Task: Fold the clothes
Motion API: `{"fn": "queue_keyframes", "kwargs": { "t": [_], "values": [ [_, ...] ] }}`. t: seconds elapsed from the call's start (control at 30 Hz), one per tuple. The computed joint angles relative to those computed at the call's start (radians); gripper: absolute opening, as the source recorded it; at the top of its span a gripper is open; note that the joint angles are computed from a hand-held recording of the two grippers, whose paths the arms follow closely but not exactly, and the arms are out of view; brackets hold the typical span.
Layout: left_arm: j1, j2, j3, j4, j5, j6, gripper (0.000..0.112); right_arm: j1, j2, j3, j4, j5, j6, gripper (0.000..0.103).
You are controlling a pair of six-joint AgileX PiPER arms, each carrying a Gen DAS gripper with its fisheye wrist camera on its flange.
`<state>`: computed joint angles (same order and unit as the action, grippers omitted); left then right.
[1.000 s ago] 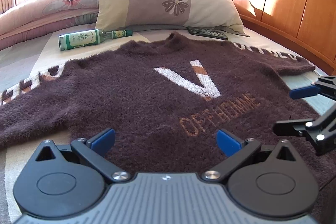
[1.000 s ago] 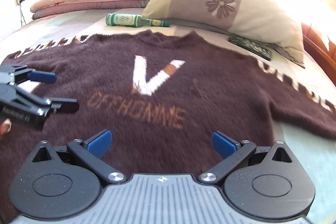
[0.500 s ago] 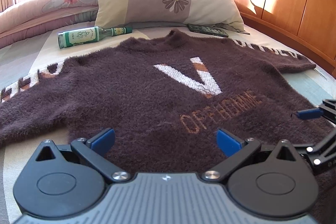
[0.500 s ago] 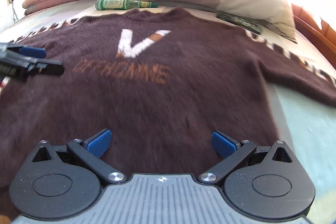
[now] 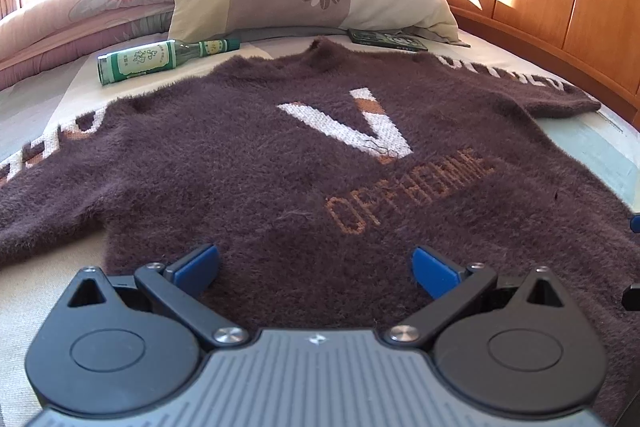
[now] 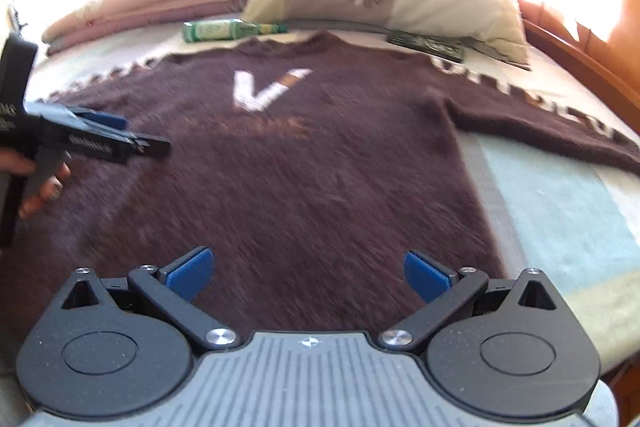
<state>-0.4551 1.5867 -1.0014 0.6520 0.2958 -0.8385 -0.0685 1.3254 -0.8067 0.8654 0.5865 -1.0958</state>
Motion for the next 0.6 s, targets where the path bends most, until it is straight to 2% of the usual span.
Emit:
{"fn": "queue_keyframes", "kwargs": {
  "t": [0.1, 0.17, 0.3, 0.47, 0.6],
  "values": [
    [0.01, -0.001, 0.007, -0.015, -0.024, 0.012, 0.102, 0.018, 0.056, -0.042, 0.071, 0.06, -0.009, 0.103],
    [0.014, 0.0, 0.005, -0.038, -0.03, 0.03, 0.102, 0.017, 0.088, -0.051, 0.083, 0.07, 0.016, 0.103],
    [0.011, -0.001, 0.005, -0.035, -0.027, 0.029, 0.102, -0.03, 0.073, -0.016, 0.069, 0.027, 0.006, 0.103],
    [0.01, -0.002, 0.005, -0.034, -0.026, 0.022, 0.102, -0.092, 0.04, -0.001, -0.1, -0.008, 0.14, 0.103],
    [0.006, -0.005, 0.008, -0.035, -0.033, 0.017, 0.102, -0.137, 0.029, 0.038, -0.029, -0.022, 0.066, 0.103]
  ]
}}
